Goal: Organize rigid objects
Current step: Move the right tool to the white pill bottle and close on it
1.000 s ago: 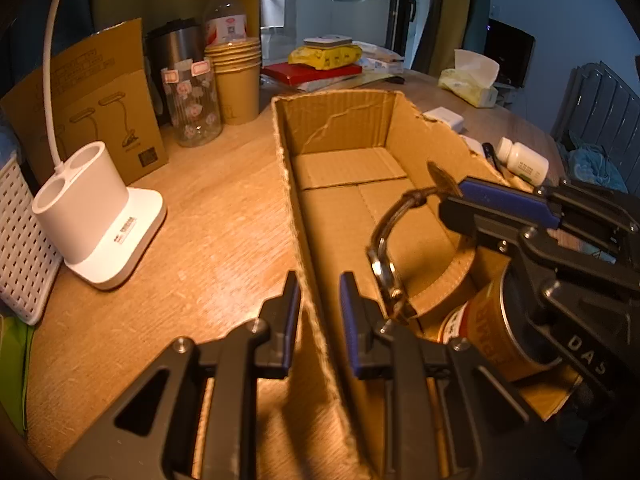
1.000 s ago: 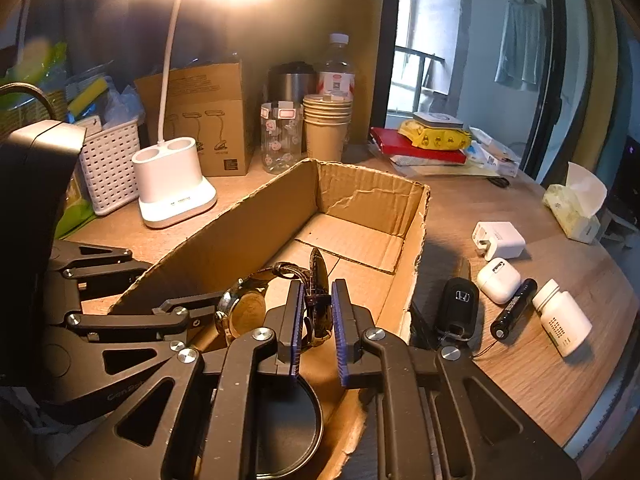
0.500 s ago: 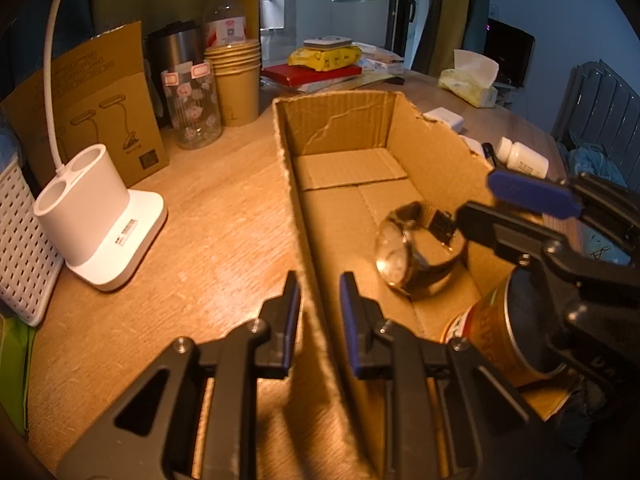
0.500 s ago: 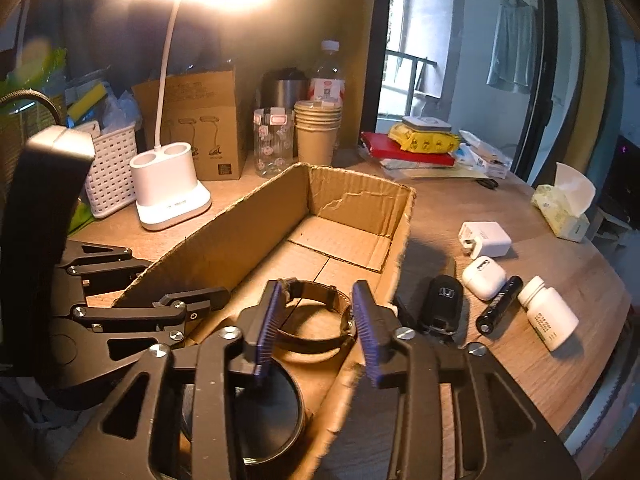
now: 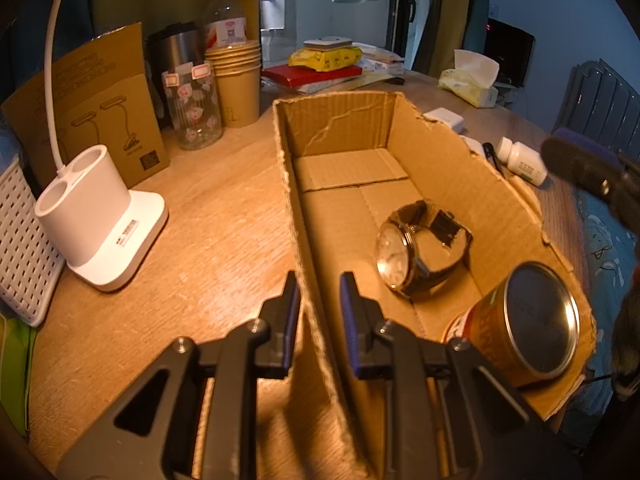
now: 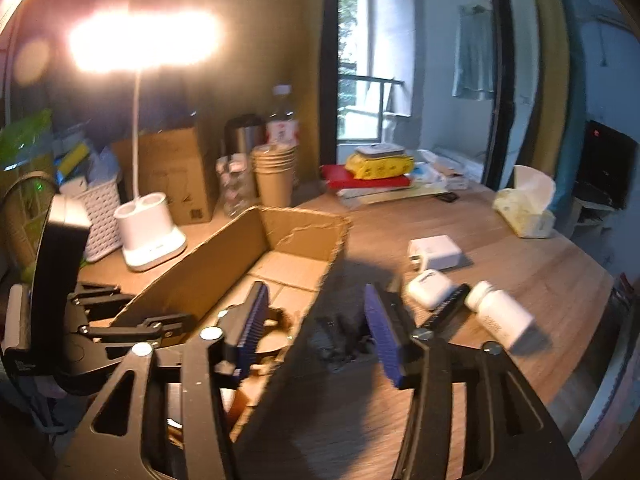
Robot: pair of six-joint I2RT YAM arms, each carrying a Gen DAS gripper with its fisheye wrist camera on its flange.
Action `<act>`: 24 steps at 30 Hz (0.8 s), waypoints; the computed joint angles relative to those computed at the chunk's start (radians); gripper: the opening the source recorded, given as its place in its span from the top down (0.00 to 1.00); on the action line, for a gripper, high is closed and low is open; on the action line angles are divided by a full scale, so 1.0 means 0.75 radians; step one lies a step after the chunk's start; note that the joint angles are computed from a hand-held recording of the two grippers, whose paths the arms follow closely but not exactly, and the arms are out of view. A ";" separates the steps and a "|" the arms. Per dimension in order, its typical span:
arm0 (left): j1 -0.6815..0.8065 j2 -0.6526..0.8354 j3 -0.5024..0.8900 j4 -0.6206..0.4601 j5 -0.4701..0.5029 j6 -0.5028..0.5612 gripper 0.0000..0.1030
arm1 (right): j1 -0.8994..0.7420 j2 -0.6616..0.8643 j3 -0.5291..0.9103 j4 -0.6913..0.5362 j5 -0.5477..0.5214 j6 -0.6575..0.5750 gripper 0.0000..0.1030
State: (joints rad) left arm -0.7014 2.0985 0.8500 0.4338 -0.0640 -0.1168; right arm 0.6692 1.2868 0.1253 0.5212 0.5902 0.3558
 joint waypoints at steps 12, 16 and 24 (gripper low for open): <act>0.000 0.006 0.001 0.001 0.006 -0.001 0.80 | -0.308 -0.129 -0.130 0.062 -0.129 -0.102 0.43; 0.002 0.011 0.000 0.003 0.011 -0.004 0.80 | -0.470 -0.060 -0.160 0.178 -0.219 -0.160 0.43; 0.013 0.018 0.017 -0.021 0.031 -0.008 0.79 | -0.804 0.280 -0.154 0.513 -0.378 -0.292 0.43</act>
State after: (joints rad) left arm -0.6915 2.1124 0.8630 0.4177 -0.0410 -0.1225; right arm 0.0663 1.4966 0.0096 0.9058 0.3065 0.1371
